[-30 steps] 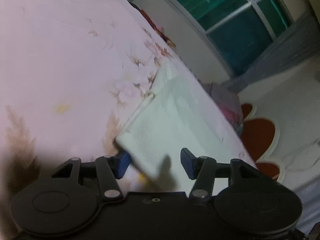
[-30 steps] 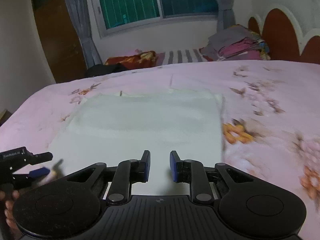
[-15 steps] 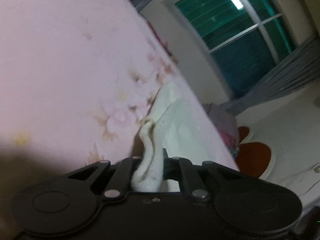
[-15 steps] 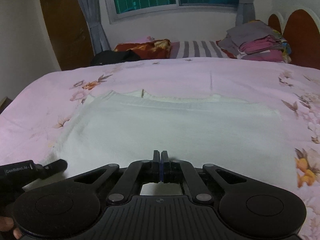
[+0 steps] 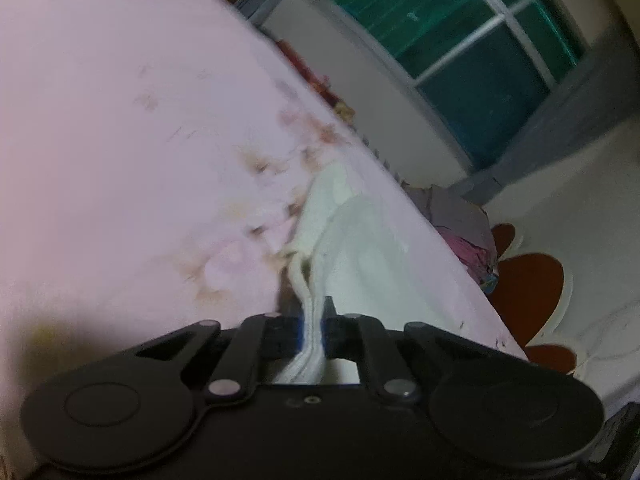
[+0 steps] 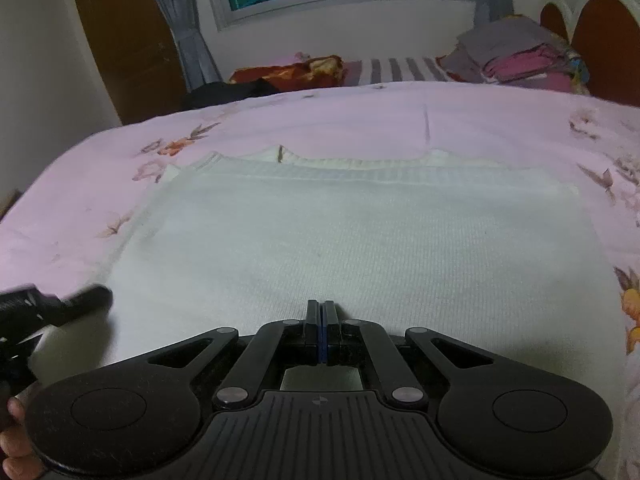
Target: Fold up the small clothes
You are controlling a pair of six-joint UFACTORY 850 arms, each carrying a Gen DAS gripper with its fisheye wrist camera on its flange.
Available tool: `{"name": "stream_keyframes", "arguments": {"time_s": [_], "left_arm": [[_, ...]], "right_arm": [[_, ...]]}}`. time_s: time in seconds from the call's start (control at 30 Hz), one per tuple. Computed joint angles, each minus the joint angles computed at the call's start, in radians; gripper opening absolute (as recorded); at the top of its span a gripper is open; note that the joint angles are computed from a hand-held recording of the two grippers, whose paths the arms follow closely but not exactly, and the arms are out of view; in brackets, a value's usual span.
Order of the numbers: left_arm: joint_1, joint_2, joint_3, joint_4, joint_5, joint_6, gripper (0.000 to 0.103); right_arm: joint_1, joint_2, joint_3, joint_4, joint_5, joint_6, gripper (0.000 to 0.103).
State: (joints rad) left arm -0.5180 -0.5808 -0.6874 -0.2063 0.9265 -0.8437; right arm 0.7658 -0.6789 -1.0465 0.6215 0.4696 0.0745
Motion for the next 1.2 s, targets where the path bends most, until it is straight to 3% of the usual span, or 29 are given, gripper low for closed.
{"name": "stream_keyframes", "arguments": {"time_s": [0.1,0.3,0.43,0.53,0.57,0.6,0.63,0.67,0.7,0.73,0.77,0.8,0.9,0.97,1.1,1.2], "left_arm": [[-0.043,0.052,-0.008,-0.036,-0.023,0.135,0.007],[-0.176,0.103,-0.115,-0.102,-0.164,0.409,0.007],[-0.28,0.064,-0.239,-0.198,-0.289,0.596,0.007],[-0.336,-0.008,-0.342,-0.202,-0.371,0.613,0.008],[-0.352,-0.039,-0.381,-0.159,-0.407,0.593,0.01],[-0.36,-0.066,-0.421,-0.119,-0.46,0.588,0.028],[-0.367,-0.099,-0.467,-0.114,-0.53,0.605,0.039],[-0.378,-0.113,-0.487,-0.149,-0.559,0.63,0.038],[-0.381,-0.103,-0.476,-0.143,-0.546,0.617,0.039],[-0.382,-0.085,-0.445,-0.136,-0.49,0.603,0.04],[-0.378,-0.068,-0.42,-0.17,-0.458,0.628,0.04],[-0.372,-0.052,-0.401,-0.247,-0.439,0.691,0.037],[-0.33,-0.027,-0.371,-0.4,-0.411,0.813,0.036],[-0.291,-0.031,-0.369,-0.429,-0.429,0.843,0.036],[-0.248,-0.066,-0.405,-0.455,-0.482,0.911,0.033],[-0.23,-0.083,-0.41,-0.413,-0.508,0.877,0.033]], "right_arm": [[-0.027,0.037,0.063,-0.163,0.048,0.204,0.0],[-0.09,0.161,0.266,-0.262,0.217,0.39,0.0],[-0.168,0.255,0.406,-0.311,0.292,0.469,0.0],[-0.236,0.317,0.498,-0.376,0.33,0.527,0.0],[-0.265,0.335,0.528,-0.414,0.344,0.556,0.0],[-0.296,0.351,0.559,-0.463,0.365,0.589,0.0],[-0.316,0.359,0.577,-0.494,0.377,0.612,0.0],[-0.338,0.367,0.591,-0.518,0.376,0.629,0.0],[-0.355,0.375,0.604,-0.53,0.374,0.64,0.002],[-0.372,0.383,0.609,-0.541,0.366,0.647,0.02],[-0.385,0.393,0.623,-0.559,0.383,0.652,0.059],[-0.387,0.405,0.639,-0.551,0.41,0.641,0.066],[-0.411,0.416,0.65,-0.662,0.446,0.692,0.066],[-0.416,0.399,0.634,-0.741,0.465,0.735,0.048],[-0.391,0.339,0.568,-0.83,0.435,0.793,0.047],[-0.375,0.301,0.53,-0.86,0.419,0.818,0.047]]}}
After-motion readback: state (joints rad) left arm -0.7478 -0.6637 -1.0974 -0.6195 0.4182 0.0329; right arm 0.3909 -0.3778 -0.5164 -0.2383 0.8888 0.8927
